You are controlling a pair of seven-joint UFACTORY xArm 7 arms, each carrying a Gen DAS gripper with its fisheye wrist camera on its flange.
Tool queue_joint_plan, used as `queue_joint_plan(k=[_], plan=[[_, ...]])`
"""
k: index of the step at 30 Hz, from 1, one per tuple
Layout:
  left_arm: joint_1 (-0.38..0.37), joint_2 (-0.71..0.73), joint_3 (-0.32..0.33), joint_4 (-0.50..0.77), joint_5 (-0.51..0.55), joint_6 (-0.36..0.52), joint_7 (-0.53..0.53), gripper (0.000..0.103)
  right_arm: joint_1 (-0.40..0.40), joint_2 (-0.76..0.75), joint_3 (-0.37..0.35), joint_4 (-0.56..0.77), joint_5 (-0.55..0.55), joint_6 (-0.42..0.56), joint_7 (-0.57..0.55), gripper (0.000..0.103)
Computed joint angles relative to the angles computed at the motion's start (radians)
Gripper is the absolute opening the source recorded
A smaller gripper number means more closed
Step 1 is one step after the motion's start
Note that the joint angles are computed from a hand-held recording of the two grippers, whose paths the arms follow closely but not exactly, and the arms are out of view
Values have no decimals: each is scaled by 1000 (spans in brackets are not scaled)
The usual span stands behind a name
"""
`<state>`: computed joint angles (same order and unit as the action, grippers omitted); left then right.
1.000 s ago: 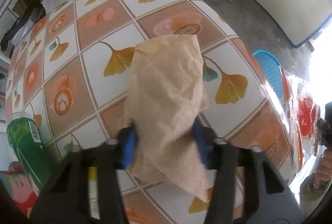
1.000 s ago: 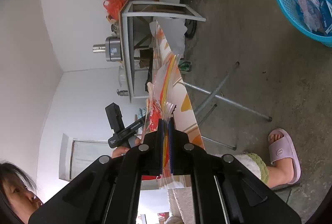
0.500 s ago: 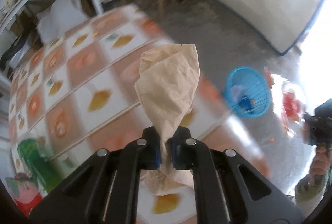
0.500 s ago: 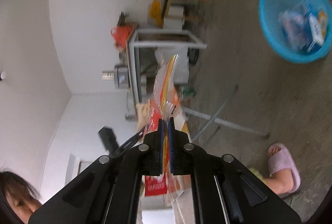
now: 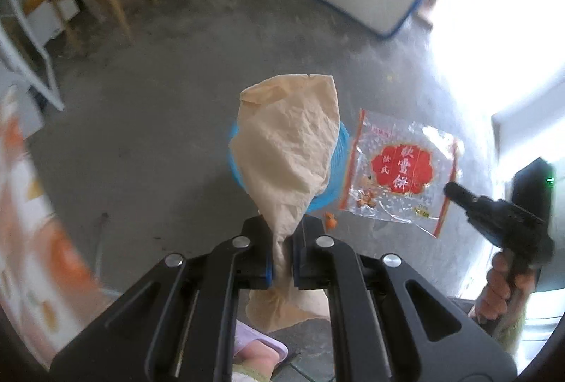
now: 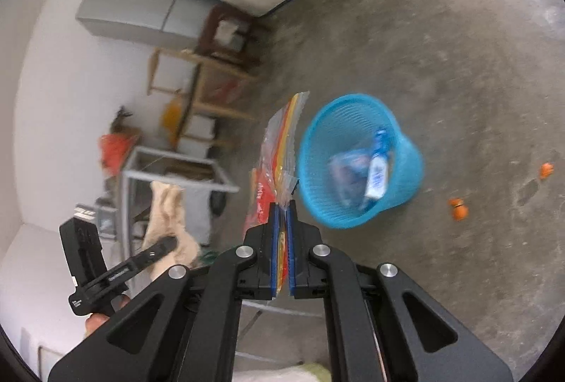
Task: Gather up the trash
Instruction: 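Carry both bags to the blue wastebasket and open both tools over it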
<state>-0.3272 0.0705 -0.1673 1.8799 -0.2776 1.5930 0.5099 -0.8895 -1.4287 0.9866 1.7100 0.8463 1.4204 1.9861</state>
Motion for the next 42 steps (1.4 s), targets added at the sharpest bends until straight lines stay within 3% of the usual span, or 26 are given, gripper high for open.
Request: queue_joint_plan(k=[6, 13, 17, 18, 29, 35, 39, 40, 41, 42], plan=[[-96, 59, -48, -109, 133, -85, -79, 6, -11, 16, 44, -40, 20, 51, -31, 5], [-148, 187, -50, -44, 186, -122, -139, 8, -35, 37, 88, -87, 56, 80, -87, 5], [-164, 214, -41, -33, 206, -204, -157, 49, -37, 42, 100, -104, 56, 104, -96, 5], [-161, 214, -41, -36, 197, -219, -159, 51, -33, 40, 102, -112, 57, 110, -96, 5], [-96, 248, -34, 77, 57, -137, -168, 52, -29, 29, 98, -120, 58, 121, -93, 5], [-15, 208, -32, 192, -64, -48, -107, 52, -28, 11, 103, -185, 86, -18, -131, 5], [75, 151, -2, 283, -133, 38, -12, 57, -61, 57, 172, -224, 125, -116, -206, 6], [107, 138, 10, 299, -163, 62, 8, 59, -64, 68, 195, -240, 145, -141, -221, 13], [154, 111, 29, 305, -204, 87, 29, 62, -70, 91, 239, -268, 188, -169, -251, 32], [190, 106, 44, 325, -235, 121, 48, 63, -79, 118, 273, -275, 203, -158, -265, 40]])
